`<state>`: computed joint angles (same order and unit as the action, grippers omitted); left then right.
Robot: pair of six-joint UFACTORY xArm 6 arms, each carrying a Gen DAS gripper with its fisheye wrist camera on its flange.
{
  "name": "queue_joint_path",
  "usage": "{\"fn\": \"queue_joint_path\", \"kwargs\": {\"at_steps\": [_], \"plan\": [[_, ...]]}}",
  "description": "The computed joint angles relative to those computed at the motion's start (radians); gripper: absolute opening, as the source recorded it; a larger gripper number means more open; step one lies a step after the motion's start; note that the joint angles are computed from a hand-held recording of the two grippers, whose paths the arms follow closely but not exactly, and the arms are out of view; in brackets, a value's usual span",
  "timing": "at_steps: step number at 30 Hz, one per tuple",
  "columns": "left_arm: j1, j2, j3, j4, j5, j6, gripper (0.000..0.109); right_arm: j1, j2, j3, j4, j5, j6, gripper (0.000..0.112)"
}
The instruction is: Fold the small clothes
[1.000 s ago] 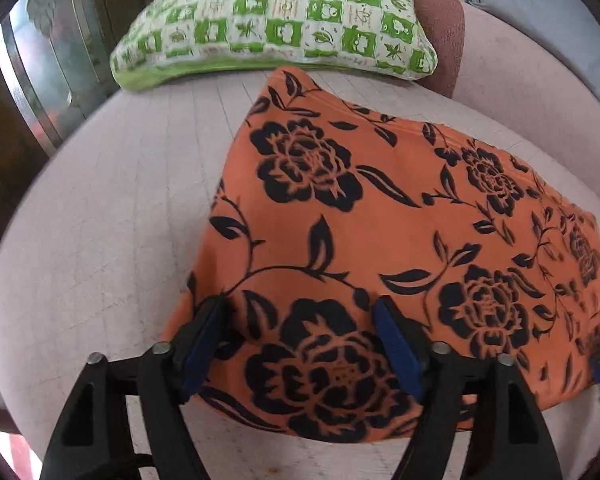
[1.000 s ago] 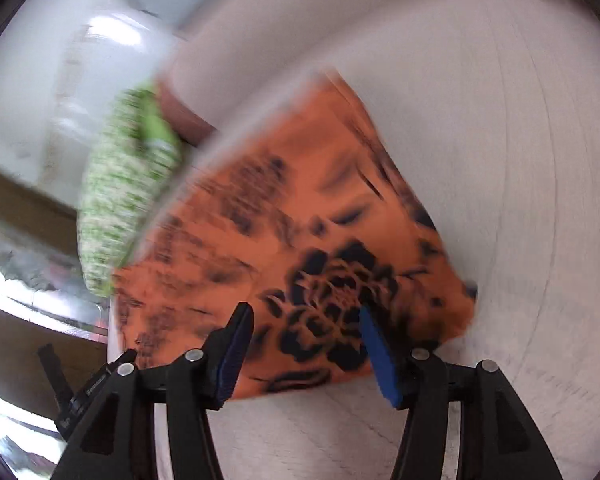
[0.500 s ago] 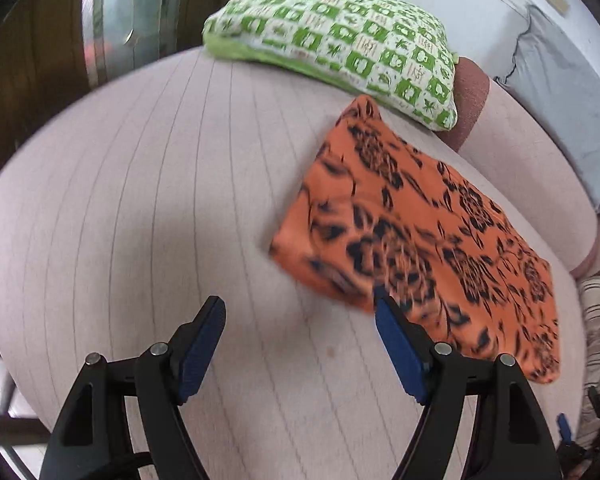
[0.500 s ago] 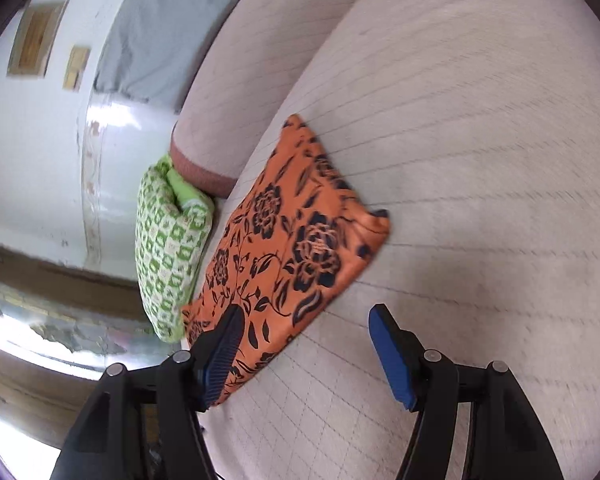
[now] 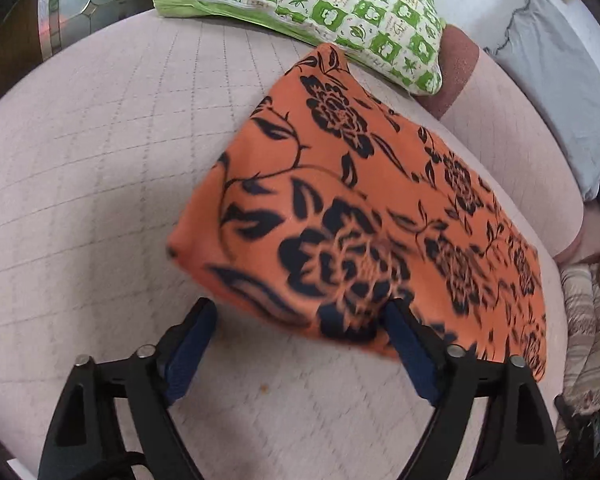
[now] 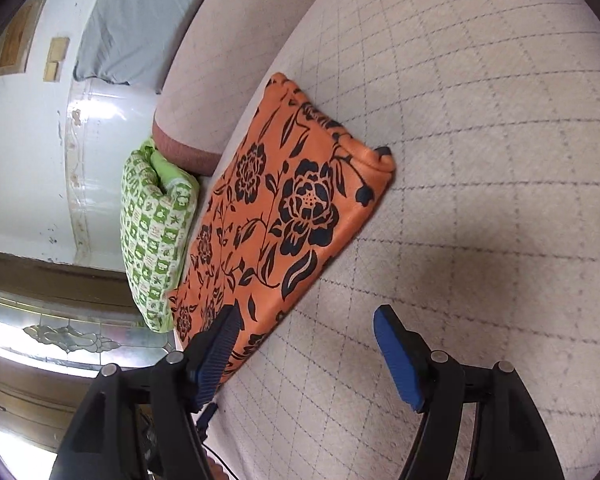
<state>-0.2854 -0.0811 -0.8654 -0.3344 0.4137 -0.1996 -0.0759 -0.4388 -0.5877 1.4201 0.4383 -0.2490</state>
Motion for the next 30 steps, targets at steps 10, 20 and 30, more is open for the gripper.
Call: {"fn": "queue_joint_path", "kwargs": {"at_steps": [10, 20, 30], "plan": [[-0.024, 0.080, -0.064, -0.004, -0.064, 0.026, 0.057, -0.044, 0.184, -0.122, 0.186, 0.100, -0.124, 0.073], [-0.027, 0.082, -0.057, -0.267, -0.069, 0.244, 0.071, -0.056, 0.333, -0.251, 0.373, 0.086, -0.237, 0.074], [-0.010, 0.099, -0.070, -0.446, -0.084, 0.343, 0.034, 0.030, 0.419, -0.361, 0.233, -0.134, -0.193, 0.020]]}}
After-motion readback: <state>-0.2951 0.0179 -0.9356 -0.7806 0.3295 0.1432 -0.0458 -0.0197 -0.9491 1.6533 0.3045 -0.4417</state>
